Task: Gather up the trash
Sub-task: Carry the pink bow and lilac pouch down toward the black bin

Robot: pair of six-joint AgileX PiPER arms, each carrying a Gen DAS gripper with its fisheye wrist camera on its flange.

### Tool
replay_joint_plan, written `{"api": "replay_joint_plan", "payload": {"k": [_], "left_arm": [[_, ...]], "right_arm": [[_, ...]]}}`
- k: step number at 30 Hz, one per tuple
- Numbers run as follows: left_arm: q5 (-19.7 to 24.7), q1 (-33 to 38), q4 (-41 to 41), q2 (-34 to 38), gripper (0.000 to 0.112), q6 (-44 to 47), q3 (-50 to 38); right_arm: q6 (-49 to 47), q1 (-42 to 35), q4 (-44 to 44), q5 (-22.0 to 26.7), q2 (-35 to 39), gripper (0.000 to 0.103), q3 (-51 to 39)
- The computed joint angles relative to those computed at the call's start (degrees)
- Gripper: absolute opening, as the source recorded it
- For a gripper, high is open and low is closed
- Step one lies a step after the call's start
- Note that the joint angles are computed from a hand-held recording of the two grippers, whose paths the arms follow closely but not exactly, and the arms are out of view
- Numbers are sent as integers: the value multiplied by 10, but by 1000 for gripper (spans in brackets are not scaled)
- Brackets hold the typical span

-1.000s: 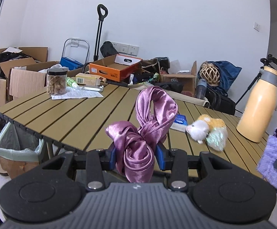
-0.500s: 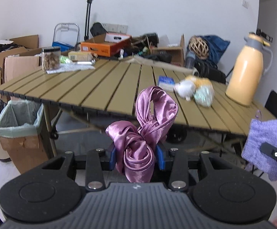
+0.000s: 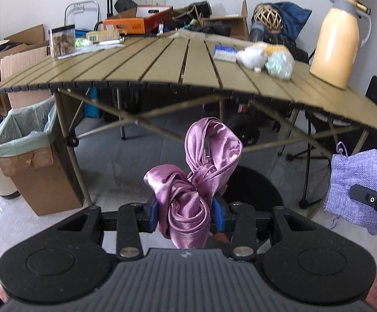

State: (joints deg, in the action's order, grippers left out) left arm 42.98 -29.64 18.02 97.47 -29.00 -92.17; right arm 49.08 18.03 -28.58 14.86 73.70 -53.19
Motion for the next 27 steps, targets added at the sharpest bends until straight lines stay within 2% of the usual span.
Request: {"api": "replay_joint_plan", "payload": {"k": [12,27], "left_arm": [[10,26,-45,21,40,50,28],[107,61,-118,91,40,94,-33]], "right_arm": [[-50,3,75,18,39,6,26],[-144,-17,196,51,101,6,-3]]}}
